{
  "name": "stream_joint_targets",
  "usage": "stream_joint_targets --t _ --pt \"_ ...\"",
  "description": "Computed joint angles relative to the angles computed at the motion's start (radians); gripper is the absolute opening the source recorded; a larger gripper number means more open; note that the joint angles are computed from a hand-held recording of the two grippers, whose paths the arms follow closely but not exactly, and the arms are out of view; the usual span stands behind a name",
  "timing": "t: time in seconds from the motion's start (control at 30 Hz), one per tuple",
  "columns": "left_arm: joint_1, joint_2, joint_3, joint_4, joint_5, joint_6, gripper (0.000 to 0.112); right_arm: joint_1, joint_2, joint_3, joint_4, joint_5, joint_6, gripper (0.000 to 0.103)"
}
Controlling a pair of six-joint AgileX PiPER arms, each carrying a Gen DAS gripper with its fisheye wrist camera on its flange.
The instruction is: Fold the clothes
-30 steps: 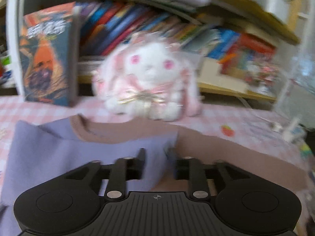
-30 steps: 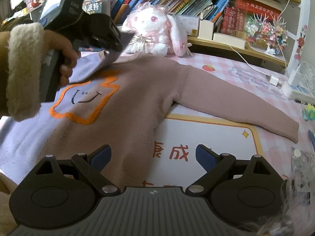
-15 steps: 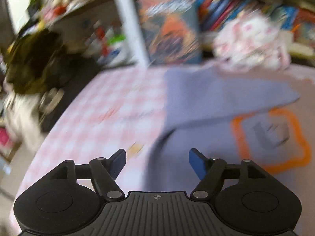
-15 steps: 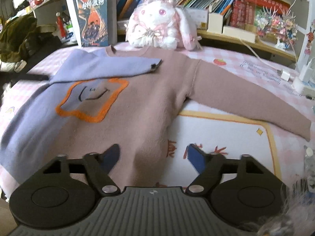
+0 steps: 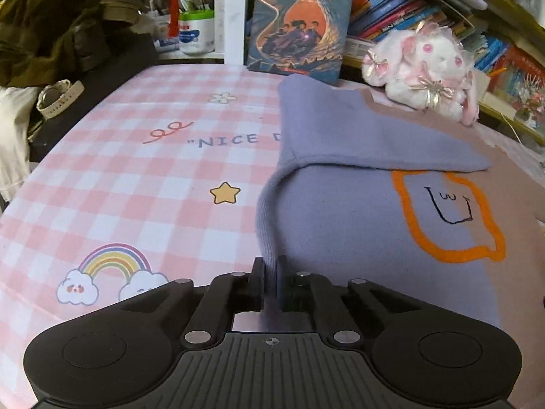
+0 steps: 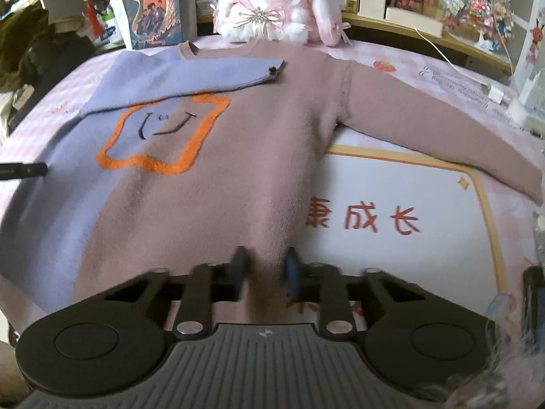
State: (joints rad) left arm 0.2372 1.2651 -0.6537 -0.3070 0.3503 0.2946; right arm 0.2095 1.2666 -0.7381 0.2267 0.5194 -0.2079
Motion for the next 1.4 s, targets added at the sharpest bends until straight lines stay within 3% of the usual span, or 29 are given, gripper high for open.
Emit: stream_joint_targets --t 0.1,0.37,0.73,1.07,1.17,1.23,1.4 --pt "0.088 0.003 -0.011 -0.102 0.022 0.141 0.005 0.081 0.01 -0.005 -0.137 -0.026 0.172 0.011" --pt "0.329 0.057 -0.072 -0.269 0.098 0.435 0.005 0.298 0.074 -0.055 -0.222 -0.047 0.282 0.011" --pt "0.432 0.104 -0.102 -0.41 0.156 0.663 0.006 0.437 0.13 -0.106 -0.439 -0.034 0.593 0.011" --pt "0.472 0.11 -0.114 -0.457 0.198 0.744 0.012 0.51 0.143 -0.112 -0.601 -0.007 0.837 0.012" --pt "0.486 0.067 -0.1 -0.484 0.215 0.777 0.015 0.534 0.133 -0.107 -0.659 0.012 0.922 0.023" --pt "0.495 0.033 -0.09 -0.509 0.235 0.806 0.021 0.554 0.106 -0.092 -0.723 0.011 1.003 0.037" --pt "0.501 -0.061 -0.051 -0.583 0.278 0.879 0.04 0.604 0.055 -0.075 -0.88 0.046 1.206 0.05"
